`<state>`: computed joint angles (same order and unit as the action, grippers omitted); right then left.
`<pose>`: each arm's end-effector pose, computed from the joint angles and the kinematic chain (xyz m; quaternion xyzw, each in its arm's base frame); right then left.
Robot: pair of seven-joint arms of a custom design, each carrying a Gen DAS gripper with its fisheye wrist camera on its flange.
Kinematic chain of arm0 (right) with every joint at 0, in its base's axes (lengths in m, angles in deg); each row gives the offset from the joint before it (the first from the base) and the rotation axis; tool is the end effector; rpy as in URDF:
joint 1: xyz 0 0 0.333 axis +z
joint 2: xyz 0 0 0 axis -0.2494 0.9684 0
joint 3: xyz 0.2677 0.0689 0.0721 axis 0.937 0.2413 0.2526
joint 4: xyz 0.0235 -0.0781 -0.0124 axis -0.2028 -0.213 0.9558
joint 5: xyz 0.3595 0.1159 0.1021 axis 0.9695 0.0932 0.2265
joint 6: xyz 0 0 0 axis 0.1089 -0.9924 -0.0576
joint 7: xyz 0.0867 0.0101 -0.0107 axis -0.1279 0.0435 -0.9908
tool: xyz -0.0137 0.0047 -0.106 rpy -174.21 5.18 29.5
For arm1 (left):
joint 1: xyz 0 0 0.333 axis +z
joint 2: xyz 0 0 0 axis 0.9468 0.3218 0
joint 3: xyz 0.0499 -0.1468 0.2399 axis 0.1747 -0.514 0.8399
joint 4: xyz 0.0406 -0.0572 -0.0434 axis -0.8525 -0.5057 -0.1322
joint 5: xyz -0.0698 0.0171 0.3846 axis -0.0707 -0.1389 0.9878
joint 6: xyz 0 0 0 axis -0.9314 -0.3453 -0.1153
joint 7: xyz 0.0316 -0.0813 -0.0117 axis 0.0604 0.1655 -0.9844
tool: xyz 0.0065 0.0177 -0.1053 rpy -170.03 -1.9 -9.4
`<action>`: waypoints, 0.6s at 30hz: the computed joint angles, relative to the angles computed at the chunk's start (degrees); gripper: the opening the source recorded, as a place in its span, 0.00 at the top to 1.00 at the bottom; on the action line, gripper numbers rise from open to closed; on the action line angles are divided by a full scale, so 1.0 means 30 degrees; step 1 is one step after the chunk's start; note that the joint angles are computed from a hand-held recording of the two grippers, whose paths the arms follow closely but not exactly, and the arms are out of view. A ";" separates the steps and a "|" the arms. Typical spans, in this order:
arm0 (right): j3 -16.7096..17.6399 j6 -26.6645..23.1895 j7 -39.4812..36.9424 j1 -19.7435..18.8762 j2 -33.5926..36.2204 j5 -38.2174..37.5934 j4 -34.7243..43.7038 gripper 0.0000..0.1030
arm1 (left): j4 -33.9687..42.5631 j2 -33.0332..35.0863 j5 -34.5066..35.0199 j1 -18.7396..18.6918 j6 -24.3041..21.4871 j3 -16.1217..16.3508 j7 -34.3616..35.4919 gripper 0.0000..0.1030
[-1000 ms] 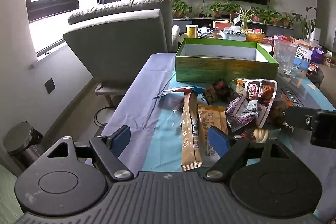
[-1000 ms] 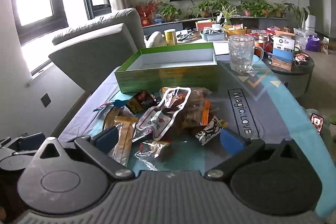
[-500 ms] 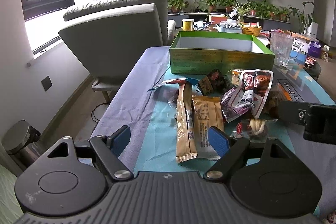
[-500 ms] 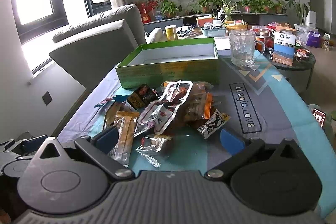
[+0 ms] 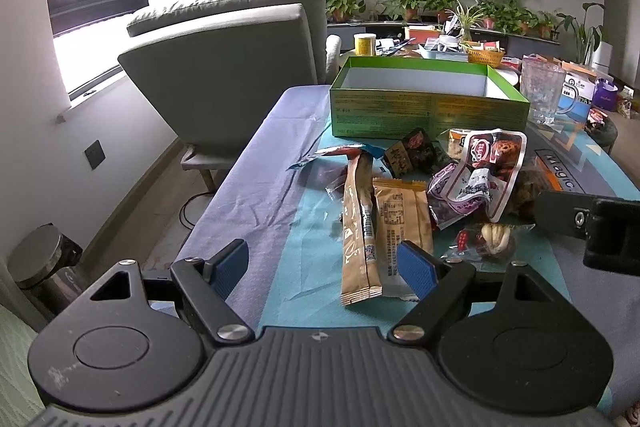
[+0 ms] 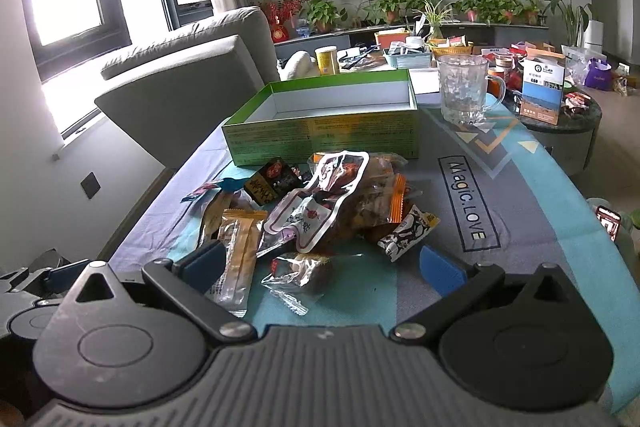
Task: Organize snacks
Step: 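Move the left tool toward the tan paper-wrapped snack stick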
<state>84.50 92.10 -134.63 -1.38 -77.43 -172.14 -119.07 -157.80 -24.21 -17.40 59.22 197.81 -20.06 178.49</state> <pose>0.4988 0.2006 0.3890 -0.5343 0.7020 -0.3196 0.3457 0.5539 -0.1226 0.3742 -0.5370 0.7036 -0.3396 0.3183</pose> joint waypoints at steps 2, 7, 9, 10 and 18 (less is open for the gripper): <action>-0.0008 0.0037 -0.0081 -0.0004 -0.0030 0.0010 -0.0018 0.40 | 0.0044 -0.0009 -0.0342 -0.0292 -0.0057 0.0229 0.0212 0.22; -0.0007 0.0105 0.0122 -0.0013 -0.0093 -0.0137 -0.0017 0.40 | -0.0044 -0.0115 0.0025 0.0141 -0.0168 -0.0086 -0.0205 0.22; -0.0008 0.0086 0.0442 -0.0034 -0.0169 -0.0309 -0.0042 0.40 | -0.0055 -0.0138 0.0141 0.0249 -0.0198 -0.0124 -0.0389 0.22; -0.0008 0.0081 0.0481 -0.0044 -0.0183 -0.0330 -0.0039 0.40 | -0.0019 -0.0131 0.0098 0.0198 -0.0243 -0.0050 -0.0395 0.22; -0.0002 0.0070 0.0473 -0.0079 -0.0150 -0.0241 -0.0035 0.40 | 0.0322 -0.0006 -0.1062 -0.0959 -0.0647 0.1047 0.0356 0.22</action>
<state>84.50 92.31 -133.21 -1.61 -77.88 -172.86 -119.17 -156.83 -24.23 -20.59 56.34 195.87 -16.92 179.56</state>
